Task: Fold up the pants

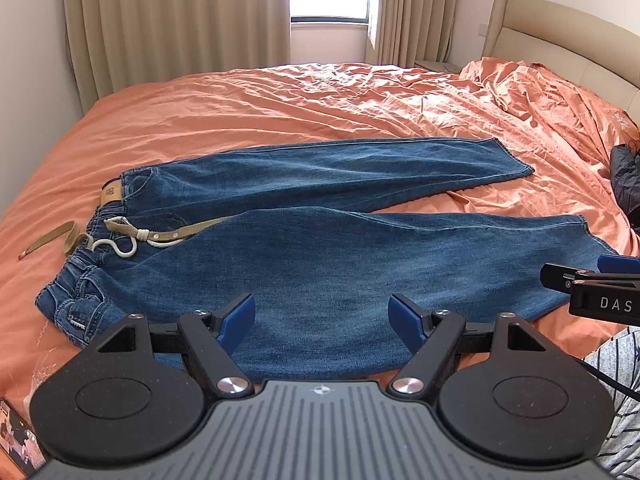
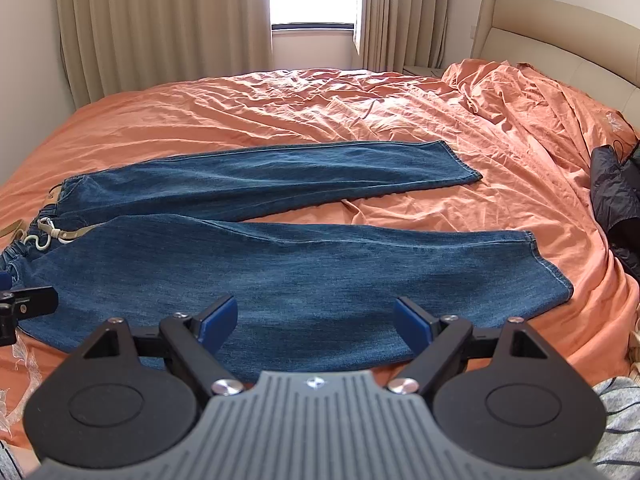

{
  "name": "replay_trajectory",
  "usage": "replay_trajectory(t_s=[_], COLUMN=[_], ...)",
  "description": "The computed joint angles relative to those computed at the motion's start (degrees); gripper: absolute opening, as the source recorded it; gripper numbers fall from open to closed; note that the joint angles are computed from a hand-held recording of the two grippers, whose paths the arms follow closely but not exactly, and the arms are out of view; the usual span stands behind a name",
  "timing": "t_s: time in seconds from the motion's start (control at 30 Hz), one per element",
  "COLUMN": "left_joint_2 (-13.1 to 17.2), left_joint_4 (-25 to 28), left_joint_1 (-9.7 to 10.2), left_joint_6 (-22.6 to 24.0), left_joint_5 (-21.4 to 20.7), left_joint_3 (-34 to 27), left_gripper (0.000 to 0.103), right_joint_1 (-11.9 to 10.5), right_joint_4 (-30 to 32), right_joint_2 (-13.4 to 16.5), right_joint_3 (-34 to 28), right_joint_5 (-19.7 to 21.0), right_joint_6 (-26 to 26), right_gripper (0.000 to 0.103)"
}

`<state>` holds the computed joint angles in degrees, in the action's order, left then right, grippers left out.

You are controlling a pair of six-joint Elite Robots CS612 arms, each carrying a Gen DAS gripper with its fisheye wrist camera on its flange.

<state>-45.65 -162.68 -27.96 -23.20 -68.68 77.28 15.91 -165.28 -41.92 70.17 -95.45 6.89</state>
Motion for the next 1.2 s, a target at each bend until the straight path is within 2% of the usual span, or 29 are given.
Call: replay_trajectory(t_s=[1.2], left_joint_2=[-0.27], left_joint_4=[-0.35], left_joint_1=[0.3], left_joint_6=[-0.61], left_joint_5=[-0.21], left_joint_3=[0.95], left_gripper=[0.089], right_joint_1=[0.08], right_joint_4=[1.37], right_joint_2=[0.23], right_joint_3=[-0.59], right_joint_5=[0.47], right_joint_6=[0.04], right_gripper=[0.081])
